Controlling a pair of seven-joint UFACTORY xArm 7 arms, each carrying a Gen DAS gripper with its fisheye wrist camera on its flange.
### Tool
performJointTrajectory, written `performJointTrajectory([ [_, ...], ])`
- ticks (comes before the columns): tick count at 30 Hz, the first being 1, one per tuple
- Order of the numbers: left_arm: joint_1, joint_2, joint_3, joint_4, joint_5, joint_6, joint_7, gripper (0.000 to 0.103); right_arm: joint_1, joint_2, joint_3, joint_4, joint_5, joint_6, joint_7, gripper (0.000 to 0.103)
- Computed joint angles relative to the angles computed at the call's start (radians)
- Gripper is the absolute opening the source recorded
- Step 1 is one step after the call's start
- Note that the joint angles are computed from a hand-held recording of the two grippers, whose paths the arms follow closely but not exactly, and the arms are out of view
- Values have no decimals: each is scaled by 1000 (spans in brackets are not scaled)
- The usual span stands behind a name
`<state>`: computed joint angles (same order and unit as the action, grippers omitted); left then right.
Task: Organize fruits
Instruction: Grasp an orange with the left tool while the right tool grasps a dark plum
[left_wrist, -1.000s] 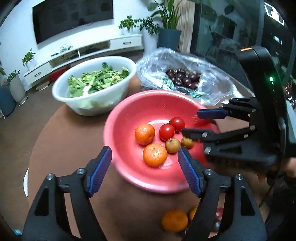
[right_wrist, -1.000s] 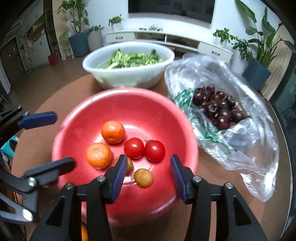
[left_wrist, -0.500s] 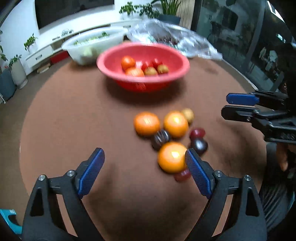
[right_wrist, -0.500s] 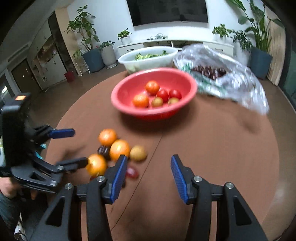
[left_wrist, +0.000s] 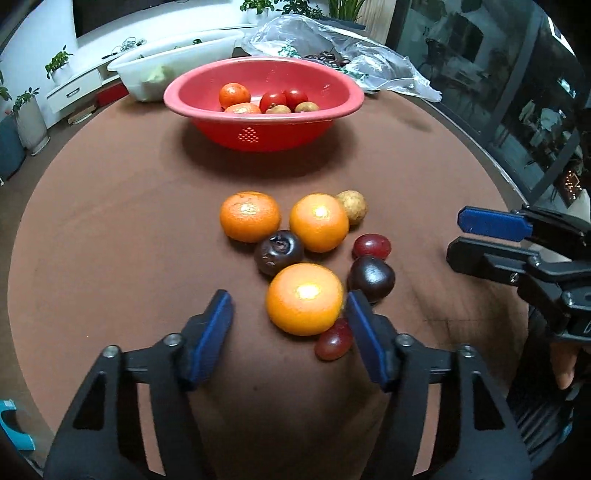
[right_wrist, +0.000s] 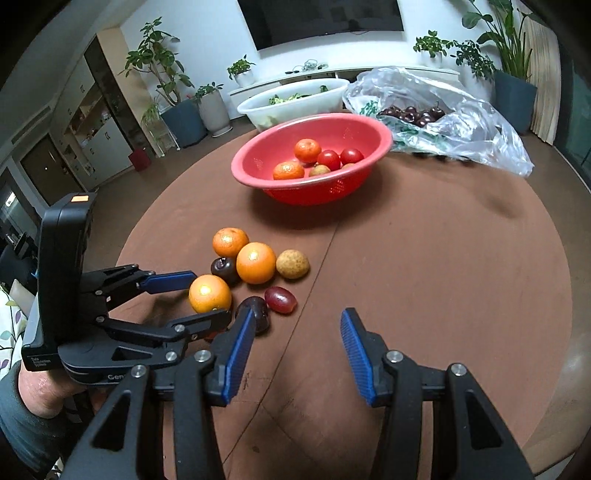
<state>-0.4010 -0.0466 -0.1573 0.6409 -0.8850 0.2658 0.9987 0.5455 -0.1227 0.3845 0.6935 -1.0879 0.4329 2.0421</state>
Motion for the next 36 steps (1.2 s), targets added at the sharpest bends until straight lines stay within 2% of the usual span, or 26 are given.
performJointTrajectory([
  [5, 4, 4, 3, 18, -56, 46, 36, 39, 11, 16, 4, 13, 7, 7, -8, 52],
  [12, 27, -26, 24, 4, -139, 103, 98, 38, 33, 60, -11, 46, 18, 6, -31, 49],
  [16, 48, -89, 61, -36, -207, 141, 144, 38, 52, 115, -33, 93, 22, -4, -54, 46],
  [22, 80, -165, 118, -98, -222, 175, 175, 38, 102, 226, -90, 189, 72, -3, -121, 42],
  [28, 97, -182, 148, -122, -239, 192, 202, 38, 145, 268, -125, 240, 178, 89, -203, 41],
  [34, 97, -198, 150, -134, -259, 196, 222, 38, 182, 293, -136, 285, 221, 182, -282, 37],
  [36, 99, -198, 150, -134, -262, 198, 224, 38, 189, 293, -139, 287, 225, 195, -292, 33],
])
